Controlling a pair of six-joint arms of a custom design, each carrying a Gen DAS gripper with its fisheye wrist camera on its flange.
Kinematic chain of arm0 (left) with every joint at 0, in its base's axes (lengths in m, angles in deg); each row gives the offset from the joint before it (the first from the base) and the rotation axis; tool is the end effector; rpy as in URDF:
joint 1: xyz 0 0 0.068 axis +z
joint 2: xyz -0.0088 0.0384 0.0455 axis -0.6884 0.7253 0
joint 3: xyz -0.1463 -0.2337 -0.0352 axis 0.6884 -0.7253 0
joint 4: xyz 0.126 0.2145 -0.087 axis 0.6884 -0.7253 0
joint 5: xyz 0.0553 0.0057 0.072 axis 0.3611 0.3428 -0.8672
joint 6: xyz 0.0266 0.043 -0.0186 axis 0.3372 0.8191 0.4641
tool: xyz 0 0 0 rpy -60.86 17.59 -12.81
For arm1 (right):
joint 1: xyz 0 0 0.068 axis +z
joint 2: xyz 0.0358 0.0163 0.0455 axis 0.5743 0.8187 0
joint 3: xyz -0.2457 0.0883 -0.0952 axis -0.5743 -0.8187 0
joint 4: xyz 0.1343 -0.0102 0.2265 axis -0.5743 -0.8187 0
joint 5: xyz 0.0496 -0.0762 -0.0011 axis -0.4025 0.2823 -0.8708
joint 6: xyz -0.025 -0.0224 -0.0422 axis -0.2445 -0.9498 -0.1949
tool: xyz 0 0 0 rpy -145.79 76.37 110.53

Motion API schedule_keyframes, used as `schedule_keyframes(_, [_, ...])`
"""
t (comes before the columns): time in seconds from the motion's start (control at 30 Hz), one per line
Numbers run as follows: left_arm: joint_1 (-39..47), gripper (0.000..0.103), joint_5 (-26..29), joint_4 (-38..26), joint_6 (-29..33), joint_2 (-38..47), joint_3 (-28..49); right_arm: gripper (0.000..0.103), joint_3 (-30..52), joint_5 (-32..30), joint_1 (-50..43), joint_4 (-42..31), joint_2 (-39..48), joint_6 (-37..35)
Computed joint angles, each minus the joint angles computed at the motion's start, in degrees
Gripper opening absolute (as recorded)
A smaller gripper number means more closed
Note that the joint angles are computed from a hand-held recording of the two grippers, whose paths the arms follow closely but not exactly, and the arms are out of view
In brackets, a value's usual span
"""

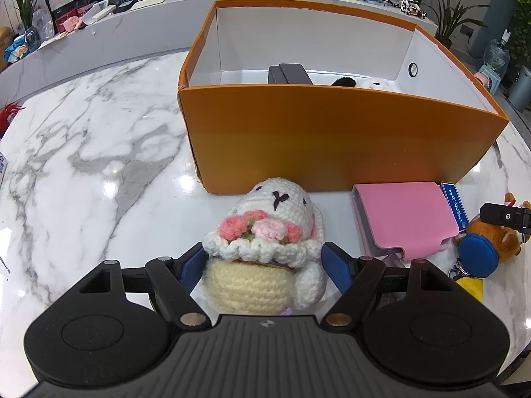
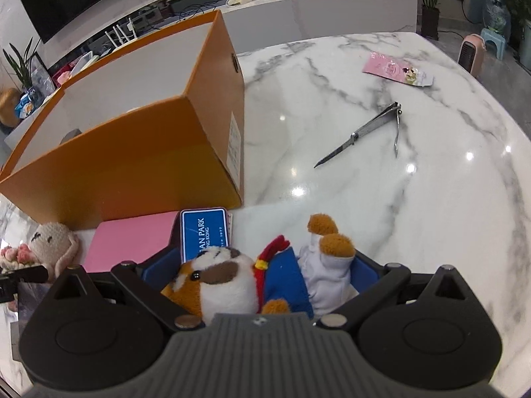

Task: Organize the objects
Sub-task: 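Lift the crocheted bunny with the left gripper while the right lifts the dog plush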

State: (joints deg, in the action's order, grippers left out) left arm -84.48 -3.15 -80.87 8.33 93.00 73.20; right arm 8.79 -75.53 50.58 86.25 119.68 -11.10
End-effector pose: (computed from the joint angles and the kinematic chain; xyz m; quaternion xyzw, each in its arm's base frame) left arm 0.1828 -0.1393 0.1186 -0.1107 0.9581 0.0297 0.2627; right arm 0.2840 0.0846 0.1021 -0.0817 0.9452 0.1361 0.2852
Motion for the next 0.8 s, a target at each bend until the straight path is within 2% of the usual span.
schedule_keyframes(0.27, [-0.58,0.090,-0.55,-0.31,0.23,1.18,0.41,0.102,0.41,0.41,0.54,-0.06,0.84,1.63])
schedule_keyframes(0.63, [-1.89,0.090,-2.24,-6.10,0.47,8.96,5.44,0.102,0.08,0.52,0.75,0.11,0.82,3.24])
schedule_keyframes(0.8, [-1.19,0.090,-1.77,-6.37,0.52,8.80,5.16,0.102,0.19,0.57,0.89,0.19,1.01,2.52])
